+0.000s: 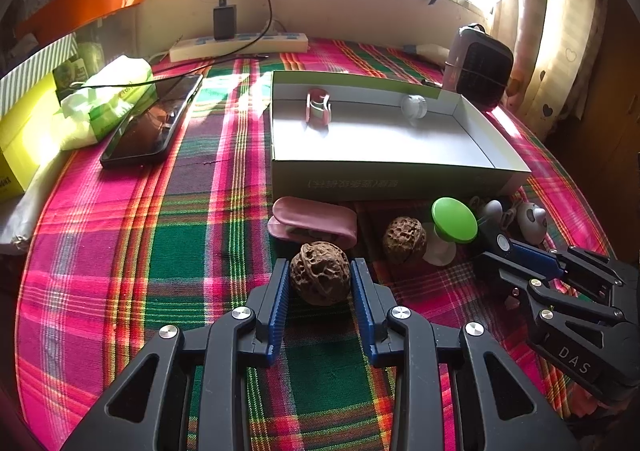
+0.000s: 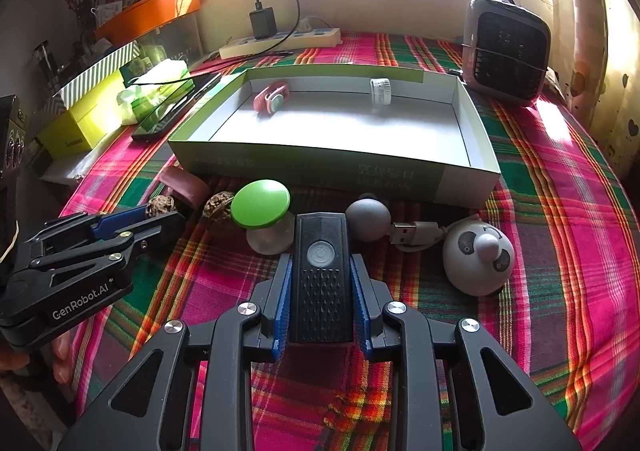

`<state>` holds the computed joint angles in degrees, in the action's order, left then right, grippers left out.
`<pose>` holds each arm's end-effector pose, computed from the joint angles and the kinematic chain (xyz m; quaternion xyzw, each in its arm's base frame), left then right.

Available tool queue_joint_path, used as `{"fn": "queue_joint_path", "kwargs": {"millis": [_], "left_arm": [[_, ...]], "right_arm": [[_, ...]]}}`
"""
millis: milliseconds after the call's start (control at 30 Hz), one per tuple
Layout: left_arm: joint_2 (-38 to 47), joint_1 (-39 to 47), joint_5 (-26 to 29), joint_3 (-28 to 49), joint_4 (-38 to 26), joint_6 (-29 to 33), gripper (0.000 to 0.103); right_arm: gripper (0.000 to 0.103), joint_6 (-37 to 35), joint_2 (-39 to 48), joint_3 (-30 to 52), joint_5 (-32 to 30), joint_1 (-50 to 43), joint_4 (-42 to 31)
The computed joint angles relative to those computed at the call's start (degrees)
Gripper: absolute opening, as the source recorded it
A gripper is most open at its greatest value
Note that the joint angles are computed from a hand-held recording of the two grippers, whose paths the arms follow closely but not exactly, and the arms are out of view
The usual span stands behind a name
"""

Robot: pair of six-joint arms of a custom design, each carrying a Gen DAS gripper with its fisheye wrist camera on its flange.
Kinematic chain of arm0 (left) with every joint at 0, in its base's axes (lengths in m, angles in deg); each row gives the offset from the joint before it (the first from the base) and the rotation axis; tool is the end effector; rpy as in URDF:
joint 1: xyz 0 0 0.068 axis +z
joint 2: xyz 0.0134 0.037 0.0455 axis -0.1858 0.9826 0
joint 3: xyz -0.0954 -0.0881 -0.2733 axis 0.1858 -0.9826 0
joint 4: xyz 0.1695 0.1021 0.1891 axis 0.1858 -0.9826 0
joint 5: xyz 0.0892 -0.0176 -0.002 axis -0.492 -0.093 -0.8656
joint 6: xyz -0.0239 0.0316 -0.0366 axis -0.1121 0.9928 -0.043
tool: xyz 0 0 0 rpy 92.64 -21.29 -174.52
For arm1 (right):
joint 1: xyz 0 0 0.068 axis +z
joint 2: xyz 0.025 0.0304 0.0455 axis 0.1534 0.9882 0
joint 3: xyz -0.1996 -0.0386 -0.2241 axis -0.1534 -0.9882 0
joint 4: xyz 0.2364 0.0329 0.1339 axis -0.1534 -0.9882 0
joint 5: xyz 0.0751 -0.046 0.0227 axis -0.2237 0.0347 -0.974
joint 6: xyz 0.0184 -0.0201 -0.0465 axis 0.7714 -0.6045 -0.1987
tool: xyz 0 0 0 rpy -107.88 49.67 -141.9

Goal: Organize objects
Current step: 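Lift the walnut with the left tool while the right tool lifts the black remote, then carry the walnut with the left tool while the right tool carries the remote into the box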

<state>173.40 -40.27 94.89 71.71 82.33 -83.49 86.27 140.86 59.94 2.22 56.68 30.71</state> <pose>0.2724 -0.1615 0.0948 0.2504 0.9008 -0.1715 0.3106 0.1761 0.1674 0.1101 0.1090 0.9336 0.0088 0.3412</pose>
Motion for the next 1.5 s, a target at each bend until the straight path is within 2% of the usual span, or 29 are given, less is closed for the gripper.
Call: {"fn": "queue_joint_path", "kwargs": {"millis": [733, 1333, 1500], "left_arm": [[-7.0, 2.9, 2.1, -3.1, -1.5, 3.8, 0.028], [-8.7, 4.0, 2.9, -1.1, -4.7, 6.6, 0.029], [-7.5, 2.3, 2.0, 2.0, -5.8, 5.6, 0.029]], "right_arm": [[0.028, -1.1, -6.1, -2.6, -2.4, -1.7, 0.1], [0.028, -4.1, -9.8, -1.5, -2.6, -4.6, -2.7], [0.028, -6.0, -11.4, -1.0, -2.9, -6.7, -3.6]]}}
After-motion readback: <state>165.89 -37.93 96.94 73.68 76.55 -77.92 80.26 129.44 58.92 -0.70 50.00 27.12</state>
